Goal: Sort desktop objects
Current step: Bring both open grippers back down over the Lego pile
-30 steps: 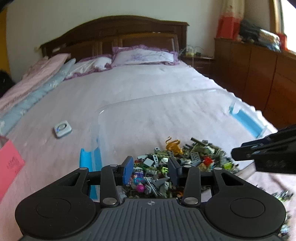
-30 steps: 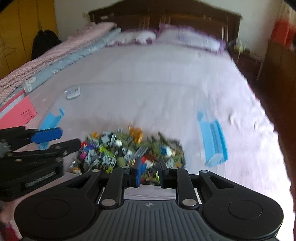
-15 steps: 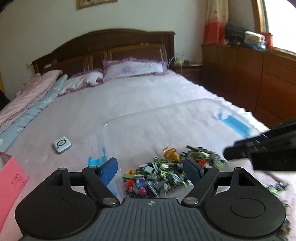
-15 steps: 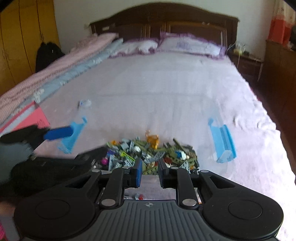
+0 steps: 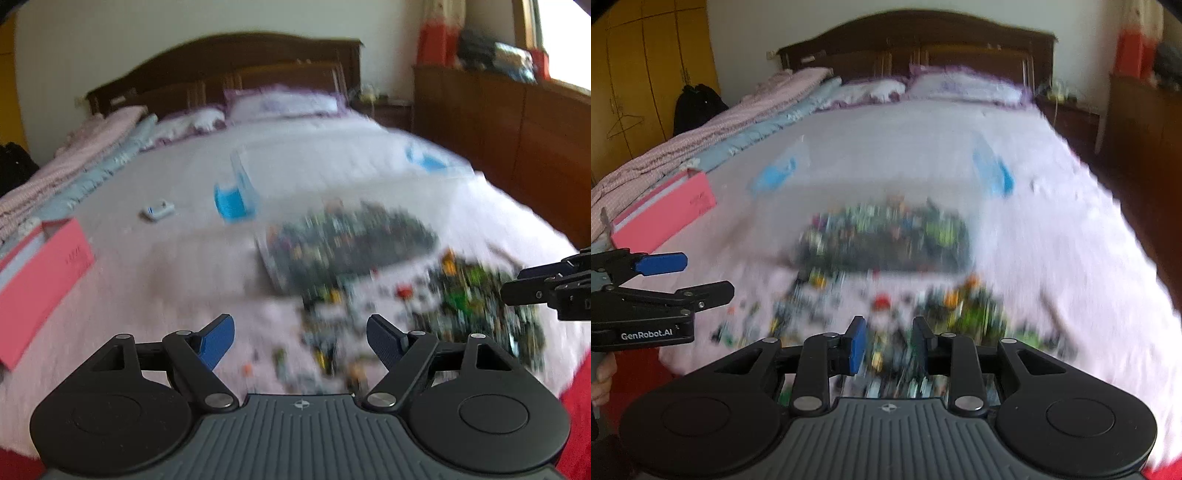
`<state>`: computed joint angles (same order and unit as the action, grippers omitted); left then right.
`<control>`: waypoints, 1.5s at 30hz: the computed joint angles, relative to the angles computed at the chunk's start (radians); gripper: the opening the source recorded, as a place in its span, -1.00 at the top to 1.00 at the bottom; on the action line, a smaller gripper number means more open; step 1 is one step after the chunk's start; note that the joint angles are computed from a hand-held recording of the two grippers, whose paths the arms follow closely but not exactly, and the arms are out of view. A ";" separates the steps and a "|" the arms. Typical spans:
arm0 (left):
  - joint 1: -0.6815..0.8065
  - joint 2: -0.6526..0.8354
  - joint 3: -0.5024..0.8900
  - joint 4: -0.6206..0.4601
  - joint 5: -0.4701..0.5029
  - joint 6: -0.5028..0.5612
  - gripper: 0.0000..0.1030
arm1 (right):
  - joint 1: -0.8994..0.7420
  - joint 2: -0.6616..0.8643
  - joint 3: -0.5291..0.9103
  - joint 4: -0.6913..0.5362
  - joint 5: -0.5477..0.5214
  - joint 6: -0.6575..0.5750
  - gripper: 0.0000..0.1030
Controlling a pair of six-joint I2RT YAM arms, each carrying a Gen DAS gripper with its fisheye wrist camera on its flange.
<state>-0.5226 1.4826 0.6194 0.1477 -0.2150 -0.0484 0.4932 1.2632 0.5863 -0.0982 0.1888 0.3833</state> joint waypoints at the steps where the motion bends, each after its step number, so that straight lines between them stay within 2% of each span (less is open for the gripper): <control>1: -0.007 -0.008 -0.016 -0.011 -0.001 -0.001 -0.54 | 0.011 -0.013 -0.026 0.004 -0.009 0.027 0.41; 6: -0.036 -0.007 -0.052 -0.066 0.035 -0.016 -0.56 | 0.112 -0.042 -0.121 0.015 0.028 0.136 0.23; 13: -0.109 0.026 -0.081 -0.063 0.034 -0.024 -0.56 | 0.189 -0.047 -0.156 -0.006 0.096 0.175 0.23; 16: -0.126 0.044 -0.070 -0.067 0.029 -0.020 -0.56 | 0.183 -0.058 -0.175 -0.019 0.121 0.193 0.30; 20: -0.137 0.062 -0.058 -0.081 0.025 -0.022 -0.56 | 0.171 -0.042 -0.191 -0.014 0.116 0.198 0.62; 26: -0.154 0.069 -0.052 -0.091 0.034 -0.021 -0.55 | 0.178 0.018 -0.199 0.034 0.122 0.171 0.62; 29: -0.160 0.074 -0.047 -0.093 0.056 -0.019 -0.45 | 0.168 0.048 -0.199 0.063 0.117 0.158 0.57; 31: -0.160 0.084 -0.037 -0.101 0.080 -0.021 -0.26 | 0.158 0.070 -0.201 0.088 0.111 0.151 0.57; 33: -0.160 0.102 -0.020 -0.114 0.103 -0.027 0.03 | 0.156 0.086 -0.203 0.108 0.115 0.146 0.72; 36: -0.156 0.134 0.006 -0.128 0.133 -0.042 0.20 | 0.169 0.063 -0.213 0.108 0.120 0.138 0.73; 41: -0.147 0.195 0.043 -0.112 0.149 -0.070 0.23 | 0.219 -0.013 -0.221 0.026 0.119 0.128 0.73; 45: -0.142 0.241 0.066 -0.091 0.161 -0.071 0.44 | 0.229 -0.001 -0.224 0.005 0.116 0.141 0.72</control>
<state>-0.6650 1.7240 0.6858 0.0566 -0.0542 -0.1190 0.7226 1.2618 0.3627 -0.0933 0.3051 0.5243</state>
